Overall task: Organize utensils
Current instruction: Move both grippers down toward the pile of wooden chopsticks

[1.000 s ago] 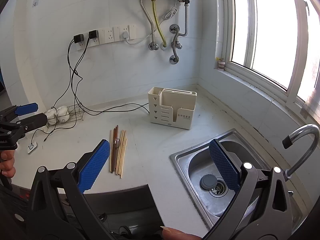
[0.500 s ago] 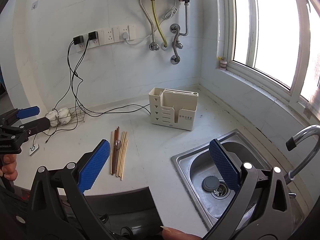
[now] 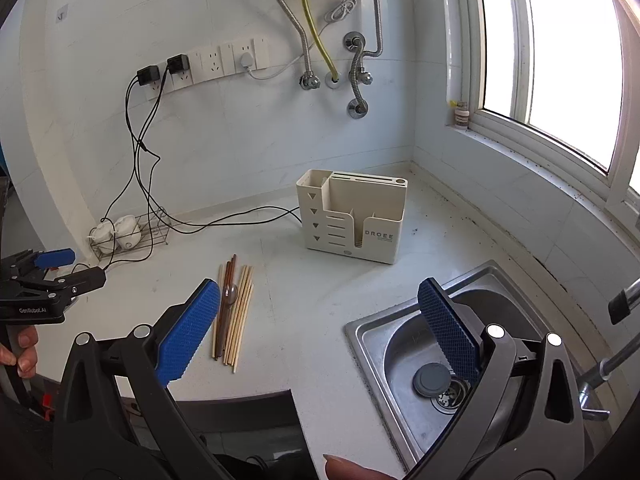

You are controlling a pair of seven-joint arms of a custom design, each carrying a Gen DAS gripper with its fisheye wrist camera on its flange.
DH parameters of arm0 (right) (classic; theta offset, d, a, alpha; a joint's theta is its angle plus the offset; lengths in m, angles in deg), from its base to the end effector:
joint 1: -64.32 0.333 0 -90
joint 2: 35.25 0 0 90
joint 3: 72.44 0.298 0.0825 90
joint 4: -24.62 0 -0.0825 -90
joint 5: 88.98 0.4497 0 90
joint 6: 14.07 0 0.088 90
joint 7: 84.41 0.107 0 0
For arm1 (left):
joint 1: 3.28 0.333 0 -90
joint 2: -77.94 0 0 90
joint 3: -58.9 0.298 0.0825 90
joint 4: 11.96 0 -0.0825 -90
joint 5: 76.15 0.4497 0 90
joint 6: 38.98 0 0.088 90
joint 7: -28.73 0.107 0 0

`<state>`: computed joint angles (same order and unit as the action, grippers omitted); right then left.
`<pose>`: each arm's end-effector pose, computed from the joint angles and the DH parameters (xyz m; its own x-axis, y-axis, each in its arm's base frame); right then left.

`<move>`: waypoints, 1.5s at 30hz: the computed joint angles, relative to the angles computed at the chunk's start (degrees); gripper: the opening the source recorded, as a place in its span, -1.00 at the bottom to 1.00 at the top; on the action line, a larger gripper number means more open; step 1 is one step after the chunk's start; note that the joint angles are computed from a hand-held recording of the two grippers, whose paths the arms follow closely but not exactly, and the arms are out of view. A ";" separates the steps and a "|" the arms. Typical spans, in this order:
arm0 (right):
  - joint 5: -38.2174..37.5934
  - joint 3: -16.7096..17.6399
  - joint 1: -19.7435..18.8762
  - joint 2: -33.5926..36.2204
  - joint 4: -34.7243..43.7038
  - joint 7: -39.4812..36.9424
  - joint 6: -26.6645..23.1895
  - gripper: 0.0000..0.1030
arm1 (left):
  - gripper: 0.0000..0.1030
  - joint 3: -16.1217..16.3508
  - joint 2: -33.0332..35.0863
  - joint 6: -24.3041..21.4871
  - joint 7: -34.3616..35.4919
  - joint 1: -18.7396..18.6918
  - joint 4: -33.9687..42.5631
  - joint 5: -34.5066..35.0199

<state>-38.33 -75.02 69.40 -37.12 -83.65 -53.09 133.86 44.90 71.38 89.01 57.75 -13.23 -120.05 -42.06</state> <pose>0.6624 0.0149 0.5577 0.4896 -0.8687 -0.0747 -0.5209 -0.2228 -0.8240 0.5833 -0.2469 0.5762 0.3646 -0.9311 0.0107 -0.6973 -0.2807 -0.6595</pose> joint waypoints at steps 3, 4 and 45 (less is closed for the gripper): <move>-1.23 0.78 0.25 3.11 2.47 1.15 0.74 0.84 | 0.90 0.55 -0.08 -1.46 -0.78 0.40 -0.71 -1.44; -1.72 1.17 0.28 4.06 3.20 1.51 0.59 0.84 | 0.90 0.73 -0.08 -1.32 -0.42 0.56 -1.00 -1.69; -40.69 7.85 4.80 38.48 35.24 36.71 -9.27 0.84 | 0.90 8.28 33.09 -9.15 17.49 4.99 22.22 -27.76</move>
